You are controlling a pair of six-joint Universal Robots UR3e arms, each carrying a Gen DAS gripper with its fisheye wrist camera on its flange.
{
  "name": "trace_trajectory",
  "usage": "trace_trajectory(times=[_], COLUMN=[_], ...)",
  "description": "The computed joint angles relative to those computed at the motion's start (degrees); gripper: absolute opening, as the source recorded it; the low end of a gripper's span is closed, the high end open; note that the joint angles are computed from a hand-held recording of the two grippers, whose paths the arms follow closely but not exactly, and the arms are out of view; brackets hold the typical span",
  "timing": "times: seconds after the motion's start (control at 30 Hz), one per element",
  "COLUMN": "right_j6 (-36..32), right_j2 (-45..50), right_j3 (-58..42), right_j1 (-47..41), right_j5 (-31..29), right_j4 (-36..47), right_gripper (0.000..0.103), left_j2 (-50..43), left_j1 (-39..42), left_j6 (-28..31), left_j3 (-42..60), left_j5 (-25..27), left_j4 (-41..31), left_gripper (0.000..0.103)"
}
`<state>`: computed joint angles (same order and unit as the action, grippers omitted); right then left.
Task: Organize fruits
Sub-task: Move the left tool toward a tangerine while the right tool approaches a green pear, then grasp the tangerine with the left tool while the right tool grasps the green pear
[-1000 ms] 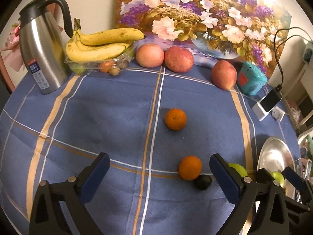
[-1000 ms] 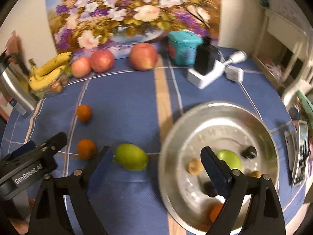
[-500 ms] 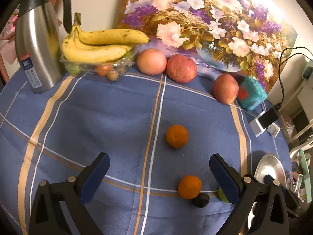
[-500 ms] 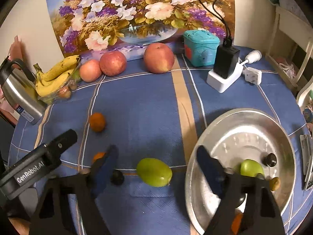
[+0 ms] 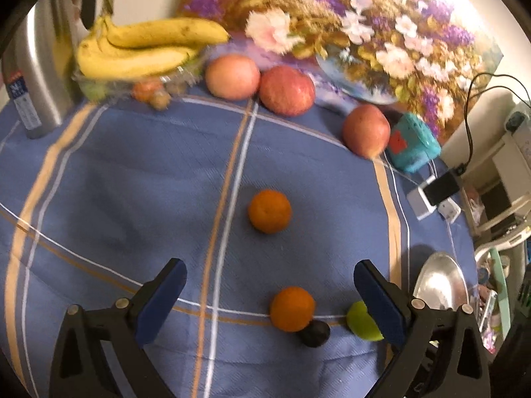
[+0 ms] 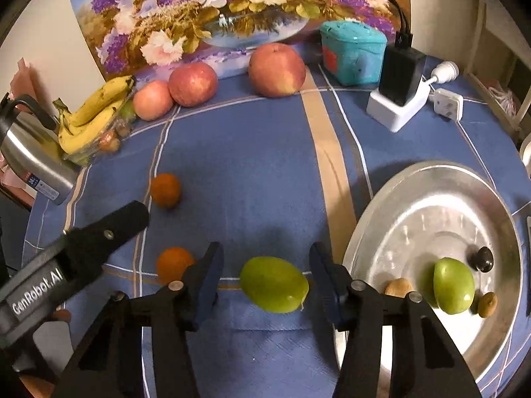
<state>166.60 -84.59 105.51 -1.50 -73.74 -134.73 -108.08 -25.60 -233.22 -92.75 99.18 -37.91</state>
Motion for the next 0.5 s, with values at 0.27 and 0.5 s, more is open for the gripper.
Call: trace_trajectory(times=[0.27,0.5], right_j6=[-0.1,-0.7], right_j2=[1.4,1.9], right_j3=[-0.4,-0.2], right_j1=[0.8,1.8], right_j5=[-2.3,-3.4], right_j4=[1.5,1.3], right_gripper=[0.054,0.052], left_j2=[-2.3,-3.5], left_j1=[0.8,1.1], left_j6=[-0.1,0.1], left_j3=[0.2,0.6], left_j5=[-5.5,-8.9], left_j4=[1.6,2.0], left_gripper=[0.086,0.071])
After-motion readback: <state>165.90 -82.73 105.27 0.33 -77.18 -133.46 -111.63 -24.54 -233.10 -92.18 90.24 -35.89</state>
